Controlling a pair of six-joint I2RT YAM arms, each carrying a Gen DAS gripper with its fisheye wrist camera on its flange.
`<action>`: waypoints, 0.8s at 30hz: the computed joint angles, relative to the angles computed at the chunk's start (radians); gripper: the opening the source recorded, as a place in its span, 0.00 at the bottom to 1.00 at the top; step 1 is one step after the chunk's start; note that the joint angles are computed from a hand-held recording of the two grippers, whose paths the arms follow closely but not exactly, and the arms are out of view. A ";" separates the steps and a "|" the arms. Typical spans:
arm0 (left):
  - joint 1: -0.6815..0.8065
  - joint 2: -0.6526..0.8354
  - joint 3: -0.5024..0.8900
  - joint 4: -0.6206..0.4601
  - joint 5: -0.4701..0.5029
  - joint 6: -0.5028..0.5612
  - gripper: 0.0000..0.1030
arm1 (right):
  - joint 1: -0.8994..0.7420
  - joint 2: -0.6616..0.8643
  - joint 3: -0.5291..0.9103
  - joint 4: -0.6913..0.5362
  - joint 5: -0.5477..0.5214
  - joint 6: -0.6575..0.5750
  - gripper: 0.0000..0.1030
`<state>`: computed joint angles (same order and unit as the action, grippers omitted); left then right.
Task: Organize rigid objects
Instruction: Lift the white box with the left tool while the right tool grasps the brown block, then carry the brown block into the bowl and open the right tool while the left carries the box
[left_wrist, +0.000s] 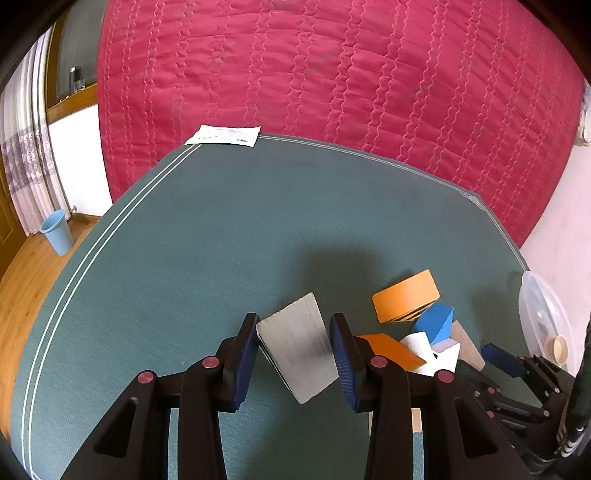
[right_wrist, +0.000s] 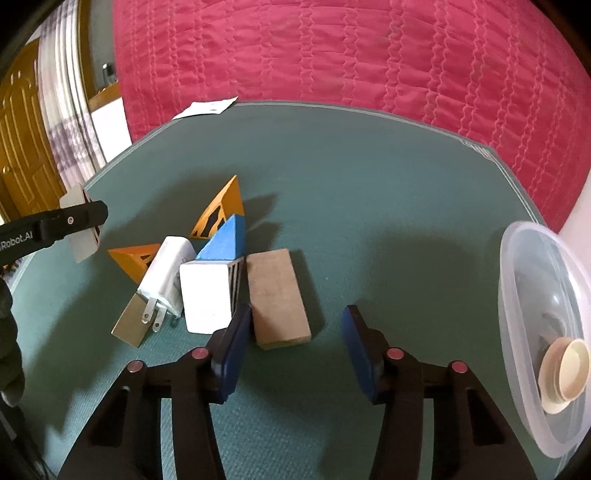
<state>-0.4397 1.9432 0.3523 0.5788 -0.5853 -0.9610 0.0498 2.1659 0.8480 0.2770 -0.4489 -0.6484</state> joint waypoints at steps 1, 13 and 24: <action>0.000 0.000 0.000 0.001 0.001 0.002 0.40 | 0.011 0.001 0.000 0.008 0.010 0.003 0.50; -0.014 0.001 0.003 0.001 -0.002 0.003 0.40 | 0.025 0.010 0.003 0.018 0.006 -0.014 0.28; -0.073 -0.008 0.038 -0.054 -0.024 -0.013 0.40 | -0.116 -0.061 -0.032 -0.065 -0.156 -0.052 0.27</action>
<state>-0.5124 1.9349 0.3901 0.5244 -0.6094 -0.9735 -0.0657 2.1046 0.8163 0.2117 -0.6053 -0.7006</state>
